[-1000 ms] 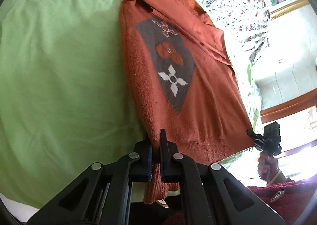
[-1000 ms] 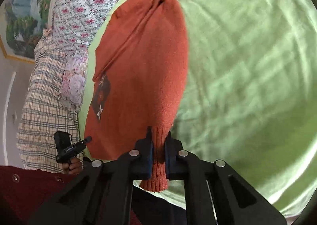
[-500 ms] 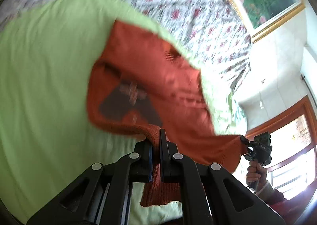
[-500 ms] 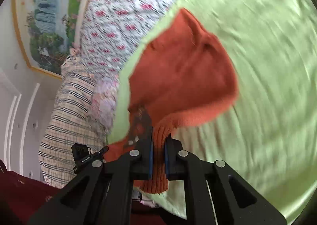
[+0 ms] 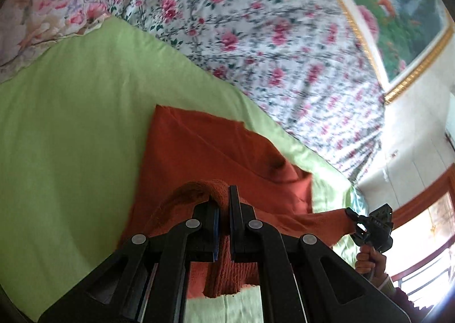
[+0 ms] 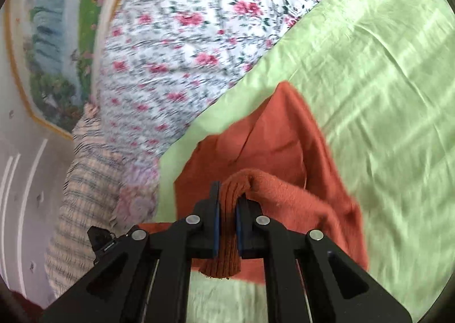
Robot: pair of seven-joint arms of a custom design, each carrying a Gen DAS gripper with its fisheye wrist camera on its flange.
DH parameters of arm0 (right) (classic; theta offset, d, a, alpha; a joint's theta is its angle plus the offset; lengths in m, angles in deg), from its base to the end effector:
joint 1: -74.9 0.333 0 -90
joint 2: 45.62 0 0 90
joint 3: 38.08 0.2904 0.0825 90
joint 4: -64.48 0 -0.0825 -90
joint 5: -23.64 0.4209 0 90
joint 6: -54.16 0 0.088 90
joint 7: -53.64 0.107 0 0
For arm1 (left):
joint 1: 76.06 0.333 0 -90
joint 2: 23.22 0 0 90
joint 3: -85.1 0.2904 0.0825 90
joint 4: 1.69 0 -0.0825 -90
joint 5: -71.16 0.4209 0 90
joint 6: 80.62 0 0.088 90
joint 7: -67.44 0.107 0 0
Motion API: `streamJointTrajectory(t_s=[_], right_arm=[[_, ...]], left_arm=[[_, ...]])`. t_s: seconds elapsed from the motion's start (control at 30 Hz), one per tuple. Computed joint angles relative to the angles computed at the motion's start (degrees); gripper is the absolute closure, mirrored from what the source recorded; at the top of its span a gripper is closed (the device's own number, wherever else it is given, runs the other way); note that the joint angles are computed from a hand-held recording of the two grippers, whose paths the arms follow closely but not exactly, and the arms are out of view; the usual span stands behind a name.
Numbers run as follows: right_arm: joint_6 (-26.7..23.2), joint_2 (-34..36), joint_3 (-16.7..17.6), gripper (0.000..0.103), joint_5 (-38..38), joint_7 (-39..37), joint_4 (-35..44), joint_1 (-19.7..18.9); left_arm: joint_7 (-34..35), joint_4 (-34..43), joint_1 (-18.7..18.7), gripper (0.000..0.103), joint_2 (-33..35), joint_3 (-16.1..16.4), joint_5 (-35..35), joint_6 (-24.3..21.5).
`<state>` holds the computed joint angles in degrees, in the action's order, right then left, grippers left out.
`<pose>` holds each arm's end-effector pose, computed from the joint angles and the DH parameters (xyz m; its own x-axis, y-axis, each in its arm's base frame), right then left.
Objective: Fold small clothes
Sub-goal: 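Lift the hem with both grippers and fold it toward the collar, then lower the hem onto the sweater and open both grippers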
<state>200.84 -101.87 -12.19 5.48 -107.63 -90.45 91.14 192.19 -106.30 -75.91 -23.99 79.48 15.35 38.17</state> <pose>0.2827 0.2716 0.5384 -0.4713 -0.5337 -0.7022 -0.3217 0.8453 -0.4266 0.6181 -0.1022 0.5450 -0.4234 -0.6522 0.6287 -0.8619 0.0761 -0.5014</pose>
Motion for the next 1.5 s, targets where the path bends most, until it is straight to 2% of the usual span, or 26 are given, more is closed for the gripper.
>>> streamJointTrajectory(t_s=[0.2, 0.33, 0.47, 0.53, 0.63, 0.77, 0.8, 0.87, 0.9, 1.03, 1.13, 1.23, 1.33, 1.4, 1.43, 1.5], right_arm=[[6.0, 4.3, -5.8, 0.093, -0.2, -6.3, -1.2, -3.2], [5.8, 7.3, -8.2, 0.093, 1.8, -10.5, -1.2, -4.4], [4.1, 9.8, -10.2, 0.089, 4.5, -12.9, -1.8, -4.8], [5.7, 9.6, -10.7, 0.089, 5.7, -12.8, -3.1, -4.9], [5.0, 7.1, -9.8, 0.084, 6.7, -12.3, -3.9, -5.0], [-3.8, 3.7, -5.1, 0.072, 4.2, -12.0, -0.4, -4.8], [-5.4, 3.8, -3.9, 0.072, 3.3, -11.9, 0.9, -4.5], [-4.1, 6.2, -3.2, 0.072, 2.1, -12.1, 2.7, -3.3], [-2.3, 9.5, -4.4, 0.072, 2.6, -14.7, 4.1, -1.1], [1.5, 21.4, -9.9, 0.072, 6.6, -26.8, 8.9, 6.1], [-1.0, 28.2, -14.3, 0.072, 11.7, -36.6, 12.5, 9.4], [-8.5, 29.5, -14.3, 0.073, 10.0, -40.2, 15.1, 6.5], [-11.4, 25.1, -12.1, 0.075, 3.3, -34.5, 13.6, 0.8], [-11.4, 20.4, -10.3, 0.075, -0.9, -28.3, 11.5, -2.9], [-11.5, 18.4, -9.5, 0.075, -2.7, -25.7, 10.8, -4.4], [-12.0, 16.3, -8.1, 0.075, -5.0, -22.5, 10.5, -5.9]], left_arm=[[-4.9, 9.6, -0.8, 0.1, 9.8, -2.7, 3.0, 3.7], [-11.1, 16.0, -1.4, 0.099, 17.3, -4.7, 9.3, 6.5], [-16.9, 19.4, -1.4, 0.095, 22.1, -6.0, 16.5, 6.8], [-16.8, 17.9, -0.1, 0.094, 21.3, -7.1, 16.0, 6.9], [-12.8, 12.3, 1.7, 0.083, 16.2, -8.1, 13.1, 6.6], [-5.9, 3.5, 1.3, 0.08, 7.5, -7.2, 8.4, 2.7], [-4.2, 1.5, 0.7, 0.079, 5.9, -7.0, 7.4, 0.6], [-3.1, 0.0, -1.1, 0.079, 4.8, -6.4, 7.3, -2.1], [-2.7, -0.4, -2.2, 0.079, 5.0, -6.4, 7.7, -3.4], [-4.9, 1.2, -5.7, 0.079, 8.2, -6.8, 12.7, -3.2], [-5.9, 6.5, -6.6, 0.079, 12.6, -7.1, 15.3, -2.4], [-9.5, 14.3, -7.2, 0.079, 18.0, -7.3, 19.3, 0.6], [-15.6, 22.5, -7.2, 0.078, 23.3, -7.5, 23.1, 4.9], [-18.7, 24.6, -7.0, 0.068, 24.3, -7.6, 24.9, 8.6], [-21.0, 24.4, -7.5, 0.055, 23.8, -7.1, 27.2, 11.9], [-22.9, 23.2, -6.7, 0.054, 22.8, -7.8, 27.5, 15.7]])
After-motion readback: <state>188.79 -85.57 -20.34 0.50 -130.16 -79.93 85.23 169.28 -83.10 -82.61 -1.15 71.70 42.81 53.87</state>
